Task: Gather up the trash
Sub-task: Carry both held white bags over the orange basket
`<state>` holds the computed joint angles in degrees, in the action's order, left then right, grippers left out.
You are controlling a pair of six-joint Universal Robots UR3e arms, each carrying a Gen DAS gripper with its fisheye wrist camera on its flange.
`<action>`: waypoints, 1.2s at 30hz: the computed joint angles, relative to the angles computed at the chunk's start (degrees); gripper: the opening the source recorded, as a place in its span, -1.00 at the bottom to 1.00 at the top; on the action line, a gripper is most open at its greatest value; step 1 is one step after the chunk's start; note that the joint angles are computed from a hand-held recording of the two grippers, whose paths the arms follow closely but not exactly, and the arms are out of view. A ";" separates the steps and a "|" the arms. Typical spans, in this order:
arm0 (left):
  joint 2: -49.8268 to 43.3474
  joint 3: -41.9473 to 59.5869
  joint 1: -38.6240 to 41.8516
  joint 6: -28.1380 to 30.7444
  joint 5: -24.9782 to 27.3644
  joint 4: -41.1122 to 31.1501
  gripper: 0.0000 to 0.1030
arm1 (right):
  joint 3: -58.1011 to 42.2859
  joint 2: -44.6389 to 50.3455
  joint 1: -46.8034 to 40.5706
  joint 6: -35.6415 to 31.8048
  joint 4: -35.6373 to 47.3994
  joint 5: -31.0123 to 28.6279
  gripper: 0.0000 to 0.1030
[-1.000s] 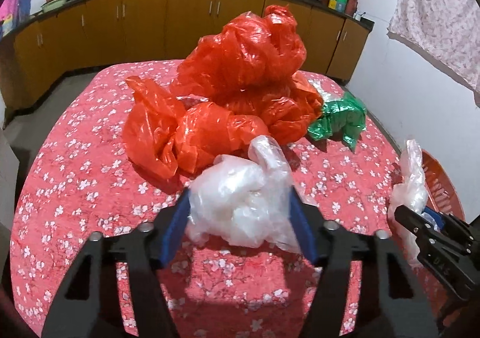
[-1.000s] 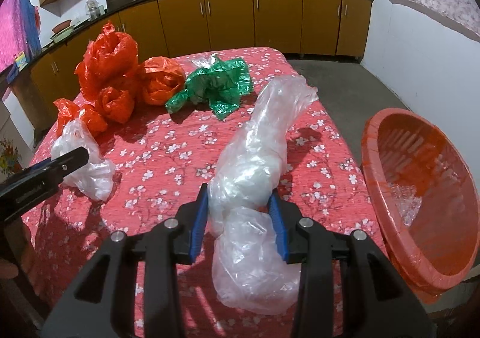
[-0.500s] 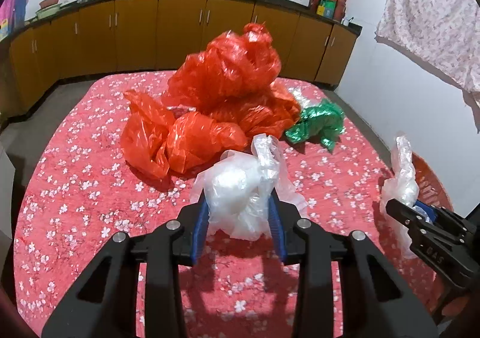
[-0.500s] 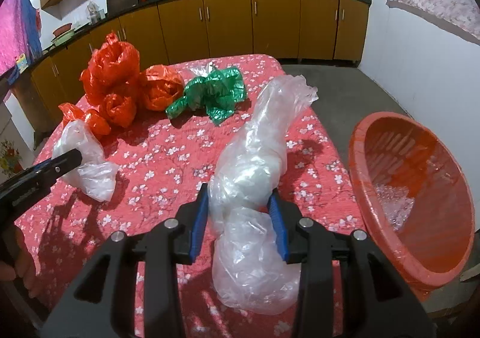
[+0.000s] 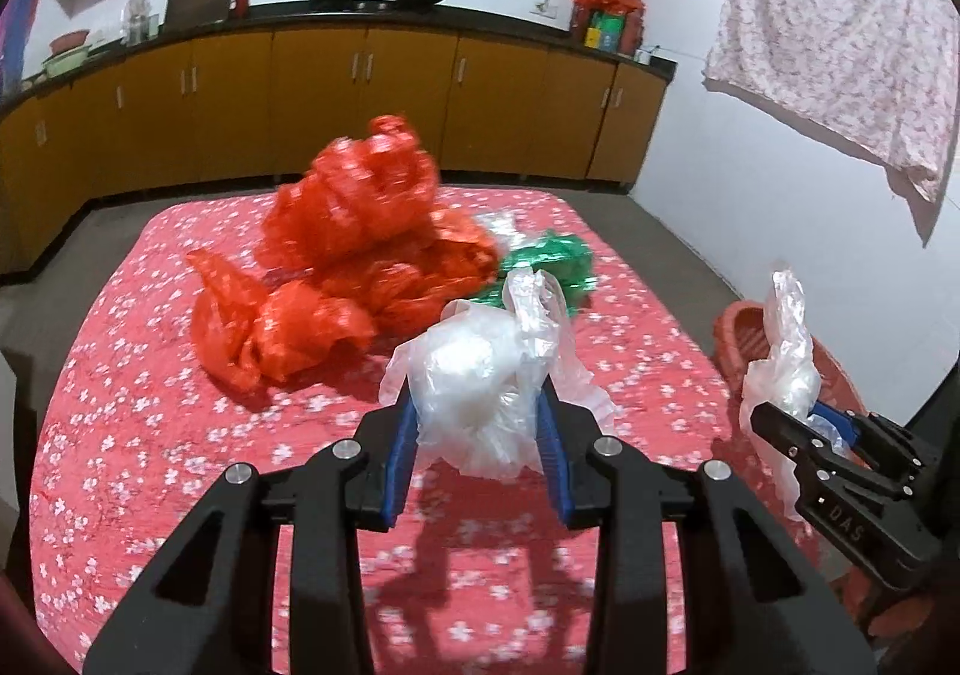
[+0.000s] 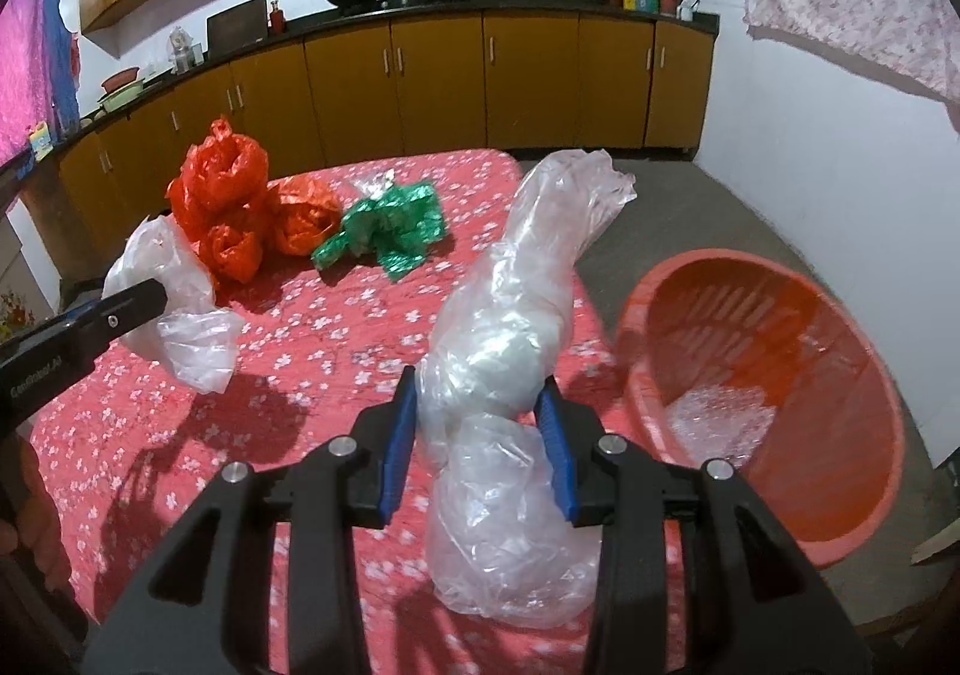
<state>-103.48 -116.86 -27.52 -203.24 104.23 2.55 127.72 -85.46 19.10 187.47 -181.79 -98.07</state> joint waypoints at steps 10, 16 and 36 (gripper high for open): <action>-7.14 12.03 -5.48 0.48 0.65 -3.81 -0.29 | 10.62 -11.59 -7.54 -3.29 -2.43 0.92 -0.26; -13.23 21.45 -8.62 0.91 0.30 -6.80 -0.29 | 16.02 -18.70 -16.17 -5.64 -1.45 5.12 -0.26; -40.10 68.95 -14.15 5.11 -5.21 -26.92 -0.29 | 24.41 -29.78 -49.32 -16.88 4.14 24.20 -0.26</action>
